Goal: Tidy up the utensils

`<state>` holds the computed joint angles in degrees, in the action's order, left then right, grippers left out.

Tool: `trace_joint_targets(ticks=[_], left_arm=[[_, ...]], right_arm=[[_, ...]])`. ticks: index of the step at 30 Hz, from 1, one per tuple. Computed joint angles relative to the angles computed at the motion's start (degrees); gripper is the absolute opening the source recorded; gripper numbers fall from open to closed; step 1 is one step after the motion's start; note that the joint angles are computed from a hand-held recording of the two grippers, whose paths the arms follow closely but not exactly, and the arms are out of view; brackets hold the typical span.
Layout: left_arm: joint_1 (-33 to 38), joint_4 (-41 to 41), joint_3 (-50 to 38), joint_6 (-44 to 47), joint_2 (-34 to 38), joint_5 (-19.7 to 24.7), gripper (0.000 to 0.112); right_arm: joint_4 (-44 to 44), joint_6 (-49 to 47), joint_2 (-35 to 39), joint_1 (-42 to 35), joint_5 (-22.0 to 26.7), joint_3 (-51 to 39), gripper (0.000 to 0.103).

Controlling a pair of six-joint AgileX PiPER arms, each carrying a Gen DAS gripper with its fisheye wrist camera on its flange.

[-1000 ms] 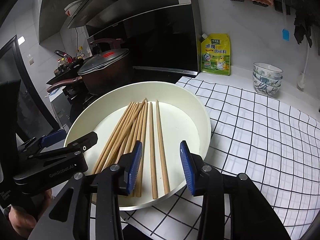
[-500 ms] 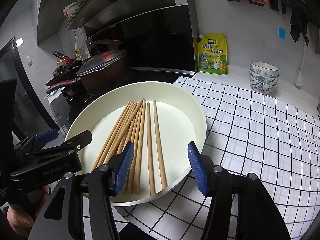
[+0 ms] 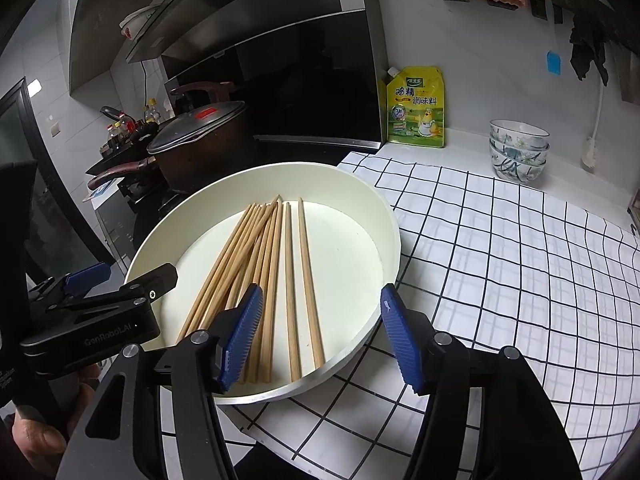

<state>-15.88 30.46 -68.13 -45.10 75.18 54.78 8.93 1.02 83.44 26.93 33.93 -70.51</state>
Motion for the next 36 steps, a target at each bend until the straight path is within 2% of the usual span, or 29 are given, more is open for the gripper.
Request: trace_joint_targets(ticks=[22,36], left_arm=[[-3.14,3.24,-1.29,-2.6,1.25,3.27,0.096],[-2.86,2.77,-1.19,-2.47,0.99,2.9,0.096]], right_arm=[[-0.33,0.02,-0.75,-0.16,-0.39,1.31,0.059],[-1.28,1.18,-0.9,0.44,-0.26,1.31,0.059]])
